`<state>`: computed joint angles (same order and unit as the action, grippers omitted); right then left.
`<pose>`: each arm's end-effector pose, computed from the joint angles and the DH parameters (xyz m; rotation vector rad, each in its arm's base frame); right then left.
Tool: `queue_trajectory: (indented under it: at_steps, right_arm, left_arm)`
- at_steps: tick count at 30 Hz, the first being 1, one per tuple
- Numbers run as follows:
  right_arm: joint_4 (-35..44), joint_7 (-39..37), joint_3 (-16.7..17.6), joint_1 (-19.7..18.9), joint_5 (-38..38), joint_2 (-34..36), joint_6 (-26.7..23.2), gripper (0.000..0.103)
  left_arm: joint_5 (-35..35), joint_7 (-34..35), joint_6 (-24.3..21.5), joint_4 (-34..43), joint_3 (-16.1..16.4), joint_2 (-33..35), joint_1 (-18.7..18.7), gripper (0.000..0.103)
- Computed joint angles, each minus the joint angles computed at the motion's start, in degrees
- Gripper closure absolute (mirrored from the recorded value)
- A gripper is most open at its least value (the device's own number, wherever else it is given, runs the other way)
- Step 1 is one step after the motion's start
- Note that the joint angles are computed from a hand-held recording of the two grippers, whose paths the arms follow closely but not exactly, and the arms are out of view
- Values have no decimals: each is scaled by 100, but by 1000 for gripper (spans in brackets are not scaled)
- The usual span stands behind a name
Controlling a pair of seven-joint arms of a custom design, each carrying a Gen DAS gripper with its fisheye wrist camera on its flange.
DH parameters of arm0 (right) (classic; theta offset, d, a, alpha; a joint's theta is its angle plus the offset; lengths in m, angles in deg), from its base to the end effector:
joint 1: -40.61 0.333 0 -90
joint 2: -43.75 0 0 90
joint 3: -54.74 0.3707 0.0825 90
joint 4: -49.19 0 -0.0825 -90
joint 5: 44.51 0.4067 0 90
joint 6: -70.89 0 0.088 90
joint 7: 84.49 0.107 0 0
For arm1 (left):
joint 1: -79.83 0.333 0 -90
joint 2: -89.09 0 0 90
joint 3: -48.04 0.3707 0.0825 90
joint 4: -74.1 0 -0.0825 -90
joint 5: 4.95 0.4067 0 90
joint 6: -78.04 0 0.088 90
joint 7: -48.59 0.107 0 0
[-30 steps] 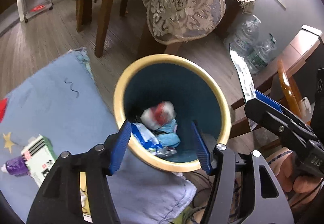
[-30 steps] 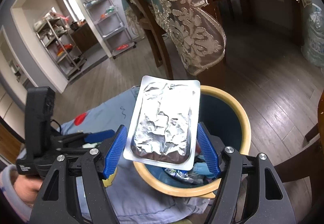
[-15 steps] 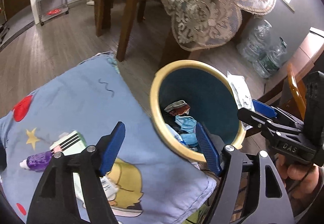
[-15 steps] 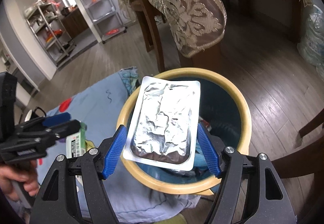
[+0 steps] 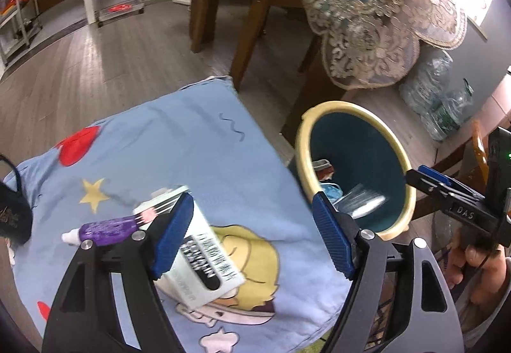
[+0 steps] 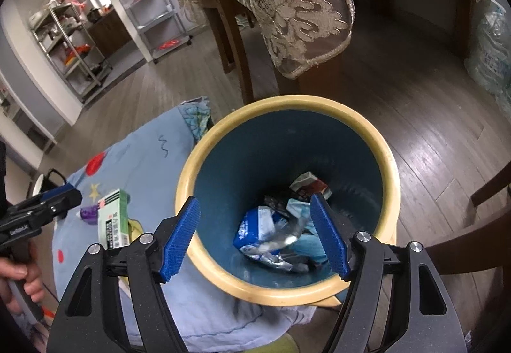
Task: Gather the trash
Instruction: 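Move both open tools back over the cushion, then grasp the white Coltalin medicine box with the right tool while the left tool grasps the purple spray bottle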
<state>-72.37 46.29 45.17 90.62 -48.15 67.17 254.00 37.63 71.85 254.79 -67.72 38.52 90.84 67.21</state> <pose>0.4922 0.4385 0.3277 -1.8322 1.6654 -0.1647 0.4577 -0.2457 0.3691 -2.0194 1.9220 -0.7753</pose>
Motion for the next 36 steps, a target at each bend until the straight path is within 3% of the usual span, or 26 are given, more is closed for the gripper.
queue_trajectory:
  at_steps: [6, 12, 14, 18, 21, 30, 32, 34, 36]
  right_arm:
    - [98, -195, 179, -70, 9, 48, 90, 26]
    - [209, -587, 784, -507, 93, 130, 188, 24]
    - [250, -733, 932, -591, 108, 145, 173, 24]
    - [365, -1009, 1398, -904, 162, 208, 89, 22]
    - [533, -1189, 1750, -1091, 203, 329, -83, 21]
    - [1551, -1751, 2163, -910, 136, 944, -814, 21]
    - [1911, -1835, 2126, -743, 92, 1138, -1042, 19]
    - [2215, -1867, 2062, -592, 64, 1303, -1246, 17]
    - [2602, -1910, 2015, -463, 23, 1511, -1526, 16]
  left_arm:
    - [349, -410, -73, -352, -35, -328, 335, 26]
    - [686, -883, 11, -717, -244, -679, 954, 25]
    - [554, -759, 42, -836, -282, -767, 1107, 25]
    - [-286, 176, 7, -1091, -112, -916, 1090, 24]
    - [-490, 411, -36, -1198, -192, -987, 1292, 24]
    - [-2027, 914, 130, -1596, -219, -934, 1419, 24]
    - [-2786, 1293, 311, -1721, 118, -866, 1041, 25]
    - [-3637, 1741, 476, -1844, 653, -849, 426, 25]
    - [-3900, 1771, 587, -1926, 583, -882, 479, 25]
